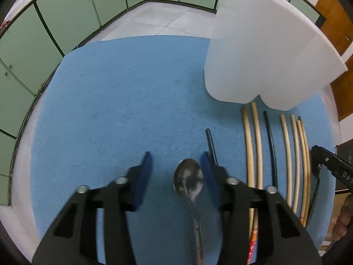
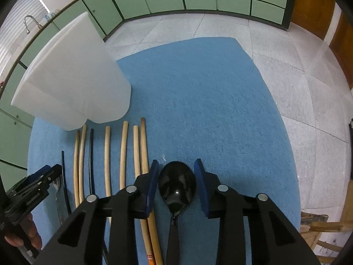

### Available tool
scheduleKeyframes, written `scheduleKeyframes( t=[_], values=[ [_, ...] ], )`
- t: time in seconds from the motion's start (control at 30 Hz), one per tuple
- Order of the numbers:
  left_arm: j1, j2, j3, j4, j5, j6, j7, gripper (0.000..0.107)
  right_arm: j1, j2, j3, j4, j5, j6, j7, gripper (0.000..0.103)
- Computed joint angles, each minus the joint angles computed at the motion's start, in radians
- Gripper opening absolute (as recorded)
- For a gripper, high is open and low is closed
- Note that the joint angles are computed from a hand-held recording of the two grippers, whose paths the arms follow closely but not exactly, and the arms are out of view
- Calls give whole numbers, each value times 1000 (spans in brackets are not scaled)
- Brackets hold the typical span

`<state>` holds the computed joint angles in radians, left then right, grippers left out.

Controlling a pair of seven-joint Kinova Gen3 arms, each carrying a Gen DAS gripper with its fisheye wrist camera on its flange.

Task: Organize utensils
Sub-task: 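Grasp the silver spoon with the left tool while the right tool grasps the black spoon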

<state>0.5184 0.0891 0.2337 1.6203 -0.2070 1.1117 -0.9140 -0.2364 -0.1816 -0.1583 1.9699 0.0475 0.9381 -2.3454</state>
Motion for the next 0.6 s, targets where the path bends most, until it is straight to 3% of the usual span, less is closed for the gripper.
scheduleKeyframes(
  t=[0.03,0.23,0.4,0.6],
  values=[
    [-1,-1,0,-3,8,-3,-4,23,-1,-6,-1,5,-2,-3,-2,32],
    [-28,-58,-3,47,84,-64,-54,23,1,-69,-8,31,-26,-29,22,32],
    [-52,-181,23,113,104,-138,-59,23,18,-168,-103,41,56,-34,-56,32],
    [-92,-302,99,137,52,-174,-13,23,36,-261,-182,8,106,-28,-82,32]
  ],
)
